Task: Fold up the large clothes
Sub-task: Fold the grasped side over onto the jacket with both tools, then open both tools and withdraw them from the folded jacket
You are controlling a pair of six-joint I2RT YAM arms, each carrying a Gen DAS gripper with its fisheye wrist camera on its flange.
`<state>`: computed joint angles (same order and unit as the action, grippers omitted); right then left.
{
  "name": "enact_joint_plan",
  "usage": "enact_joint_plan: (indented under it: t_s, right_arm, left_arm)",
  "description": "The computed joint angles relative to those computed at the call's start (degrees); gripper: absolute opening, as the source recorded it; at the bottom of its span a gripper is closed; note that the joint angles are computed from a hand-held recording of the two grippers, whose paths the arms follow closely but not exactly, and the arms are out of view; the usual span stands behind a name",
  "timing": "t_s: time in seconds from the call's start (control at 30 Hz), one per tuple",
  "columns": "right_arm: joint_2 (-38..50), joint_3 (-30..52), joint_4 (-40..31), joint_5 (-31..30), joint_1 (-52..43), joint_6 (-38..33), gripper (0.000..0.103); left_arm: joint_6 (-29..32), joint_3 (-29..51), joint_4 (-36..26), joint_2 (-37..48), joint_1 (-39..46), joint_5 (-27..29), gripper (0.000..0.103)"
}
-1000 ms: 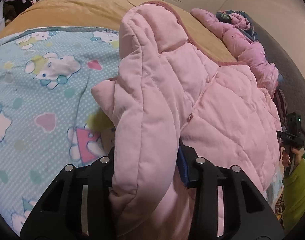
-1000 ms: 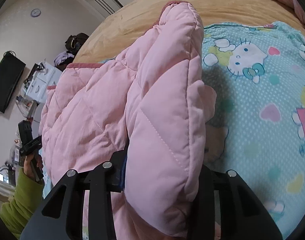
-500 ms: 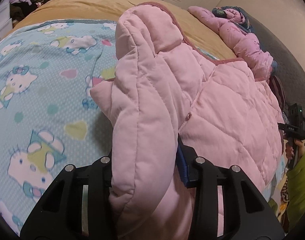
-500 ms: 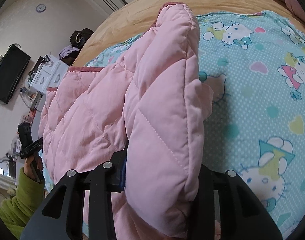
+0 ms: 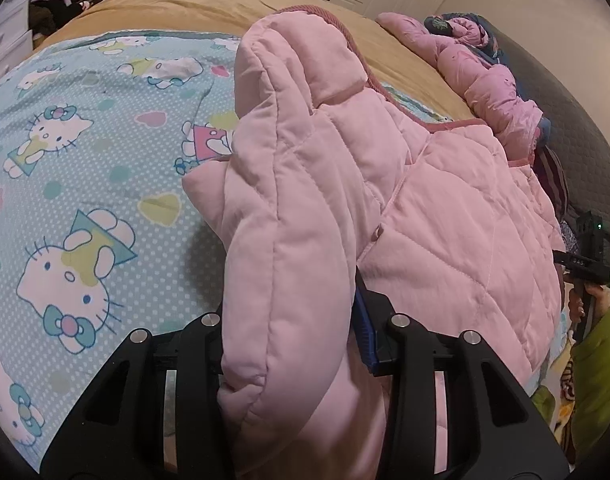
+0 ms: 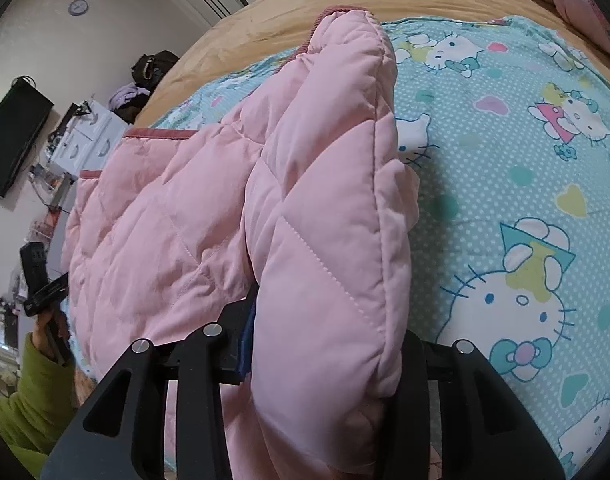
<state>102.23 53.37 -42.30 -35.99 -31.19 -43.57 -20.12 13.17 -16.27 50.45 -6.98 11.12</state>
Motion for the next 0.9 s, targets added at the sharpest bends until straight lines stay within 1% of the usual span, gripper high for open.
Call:
enact_joint_plan:
  t_s: [0.13, 0.2, 0.3, 0.43, 0.6, 0.67, 0.73, 0.8, 0.87, 0.9]
  right_arm:
    - [-0.8, -1.1, 1.8, 0.7, 1.2, 2.4, 0.039]
    - [-1.6, -2.0, 1.9, 0.8, 1.2, 2.3, 0.039]
    - [-1.7, -2.2, 1.8, 0.9, 1.0, 2.0, 0.039]
    - [-1.0, -2.3, 3.0, 0.6, 1.1, 2.4, 0.04]
    - [-0.9, -2.7, 5.0, 1.7, 2.2, 4.4, 0.042]
    - [-1.3, -3.1, 5.7, 2.3, 2.4, 5.5, 0.046]
    - [-1.8, -3.7, 7.0, 3.3, 3.0, 7.6, 0.053]
    - [-2.5, -4.4, 7.9, 3.7, 3.4, 9.2, 0.056]
    - [-3.8, -5.6, 9.4, 5.0, 3.7, 10.6, 0.065]
    - [-5.0, -6.6, 10.8, 6.2, 4.1, 11.9, 0.071]
  left_arm:
    - [-0.4, -0.2, -0.7, -0.9, -0.3, -0.5, 0.032]
    - [-1.1, -0.1, -1.2, -1.3, -1.7, -1.7, 0.032]
    - [-2.0, -0.6, -3.8, -4.5, -3.5, -2.8, 0.032]
    - [-2.5, -1.7, -3.9, -6.0, -4.1, -3.0, 0.032]
    - [-2.1, -1.6, -2.9, -4.5, -3.2, -2.5, 0.032]
    - [-2.8, -1.5, -3.5, -5.1, -4.0, -2.9, 0.032]
    - [-2.6, -1.5, -3.6, -5.0, -3.8, -2.9, 0.033]
    - [-2.6, -1.3, -3.7, -4.9, -3.7, -3.0, 0.034]
    - [-3.3, -0.9, -3.6, -4.2, -4.6, -4.0, 0.035]
    - [-3.6, -0.7, -3.6, -4.0, -4.9, -4.4, 0.036]
